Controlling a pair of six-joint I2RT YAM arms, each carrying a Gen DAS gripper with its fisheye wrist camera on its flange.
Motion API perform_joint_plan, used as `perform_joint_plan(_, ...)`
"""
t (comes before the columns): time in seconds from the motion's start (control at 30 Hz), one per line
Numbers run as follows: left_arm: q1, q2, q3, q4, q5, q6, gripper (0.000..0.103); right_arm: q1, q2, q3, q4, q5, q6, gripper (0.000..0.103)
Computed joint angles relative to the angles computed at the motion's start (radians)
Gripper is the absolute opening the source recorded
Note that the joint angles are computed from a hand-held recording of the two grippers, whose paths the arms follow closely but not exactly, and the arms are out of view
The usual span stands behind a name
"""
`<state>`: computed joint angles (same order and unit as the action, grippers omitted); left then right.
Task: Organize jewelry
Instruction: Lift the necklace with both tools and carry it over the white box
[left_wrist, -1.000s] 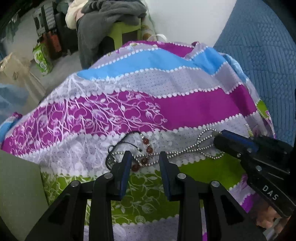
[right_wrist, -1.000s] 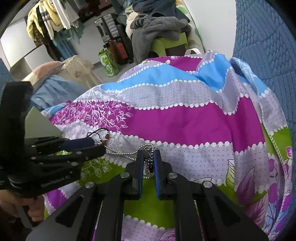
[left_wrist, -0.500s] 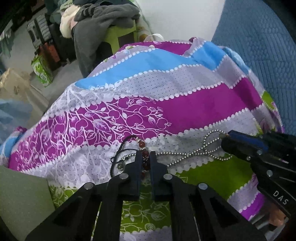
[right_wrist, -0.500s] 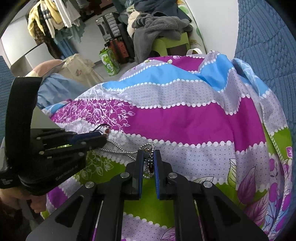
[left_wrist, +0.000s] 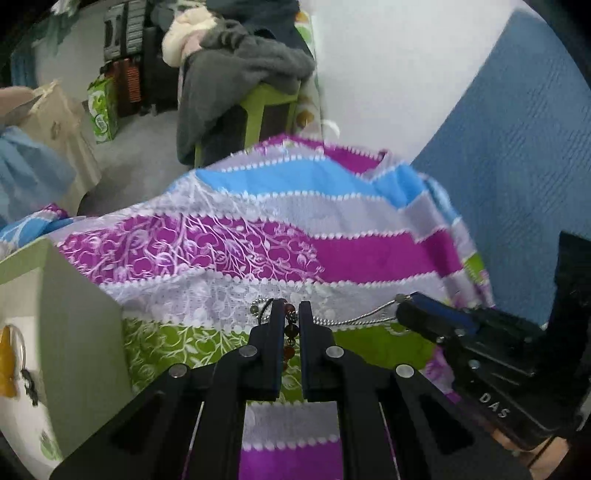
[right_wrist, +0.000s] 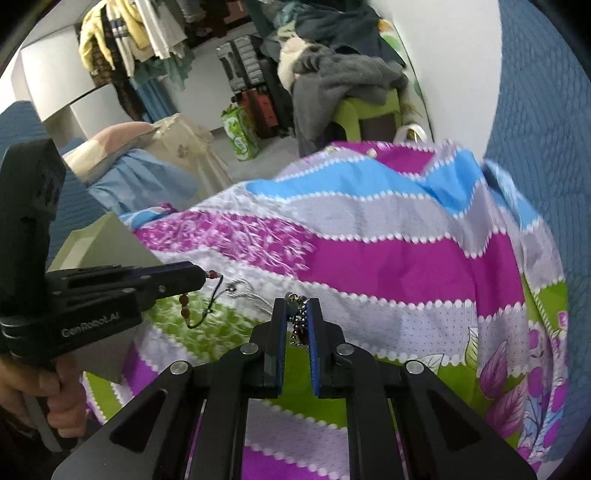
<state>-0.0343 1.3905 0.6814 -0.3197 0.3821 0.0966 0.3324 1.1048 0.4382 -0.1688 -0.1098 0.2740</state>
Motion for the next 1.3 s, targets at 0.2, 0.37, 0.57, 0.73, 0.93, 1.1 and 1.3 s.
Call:
perform_joint_plan(0.2, 0.14, -0.159, 0.055, -0.215, 0.125, 0.108, 0.005, 0.084, -0.118, 0.061, -0.093, 0.061, 0.058, 0.008)
perform_joint_plan(0.37, 0.278, -0.217, 0.149, -0.386, 0.257, 0.214, 0.005, 0.145, -0.156, 0.145, -0.169, 0.091, 0.13, 0.008)
perform_joint_plan(0.57, 0.419, -0.248, 0.285, -0.588, 0.331, 0.34, 0.005, 0.275, -0.142, 0.333, -0.322, 0.243, 0.144, 0.006)
perform_joint_plan(0.73, 0.558, -0.212, 0.425, -0.756, 0.381, 0.475, 0.005, 0.363, -0.097, 0.467, -0.387, 0.334, 0.158, 0.006)
perform_joint_plan(0.93, 0.74, -0.117, 0.606, -0.91, 0.411, 0.642, 0.006, 0.475, 0.012, 0.639, -0.426, 0.404, 0.181, 0.006)
perform_joint_plan(1.1, 0.85, -0.002, 0.733, -0.96, 0.41, 0.72, 0.006, 0.559, 0.161, 0.825, -0.453, 0.436, 0.229, 0.006)
perform_joint_plan(1.3, 0.973, 0.113, 0.806, -0.99, 0.41, 0.822, 0.006, 0.651, 0.316, 0.982, -0.467, 0.49, 0.261, 0.006)
